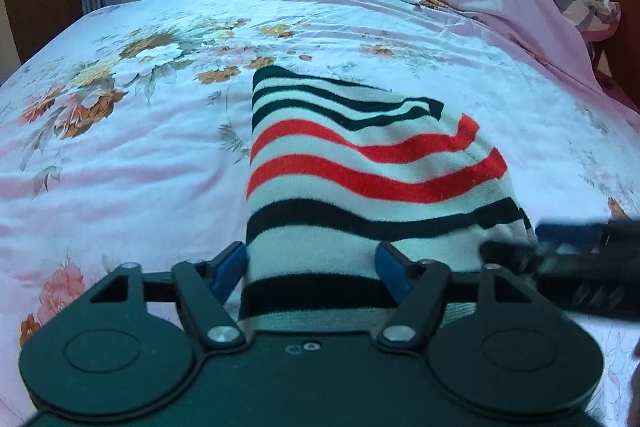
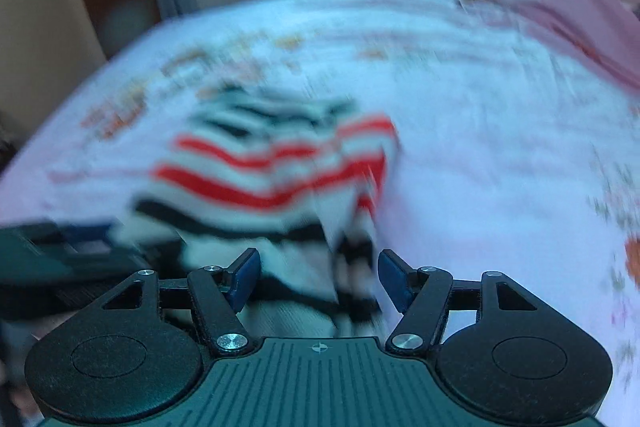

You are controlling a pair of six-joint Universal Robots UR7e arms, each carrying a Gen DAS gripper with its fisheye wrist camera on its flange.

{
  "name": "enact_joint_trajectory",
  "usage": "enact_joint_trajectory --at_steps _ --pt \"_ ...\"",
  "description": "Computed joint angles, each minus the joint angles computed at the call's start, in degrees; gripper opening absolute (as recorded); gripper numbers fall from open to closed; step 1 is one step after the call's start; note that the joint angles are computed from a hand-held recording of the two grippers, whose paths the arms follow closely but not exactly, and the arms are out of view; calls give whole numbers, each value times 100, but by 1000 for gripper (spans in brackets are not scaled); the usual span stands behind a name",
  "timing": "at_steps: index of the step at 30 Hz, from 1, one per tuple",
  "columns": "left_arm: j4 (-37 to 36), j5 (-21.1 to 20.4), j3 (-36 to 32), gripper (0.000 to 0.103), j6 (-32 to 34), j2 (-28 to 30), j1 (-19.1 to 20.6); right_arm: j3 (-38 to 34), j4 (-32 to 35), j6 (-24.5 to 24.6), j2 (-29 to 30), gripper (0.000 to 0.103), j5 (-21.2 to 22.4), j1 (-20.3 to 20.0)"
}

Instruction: Fold small clothes

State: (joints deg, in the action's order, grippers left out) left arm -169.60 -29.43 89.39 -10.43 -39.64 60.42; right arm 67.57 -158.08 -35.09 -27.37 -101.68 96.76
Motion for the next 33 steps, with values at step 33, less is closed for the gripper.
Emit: enact_joint_trajectory --at_steps 33 --pt "2416 -141 -293 101 -1902 -243 -68 -139 737 771 -154 72 428 -230"
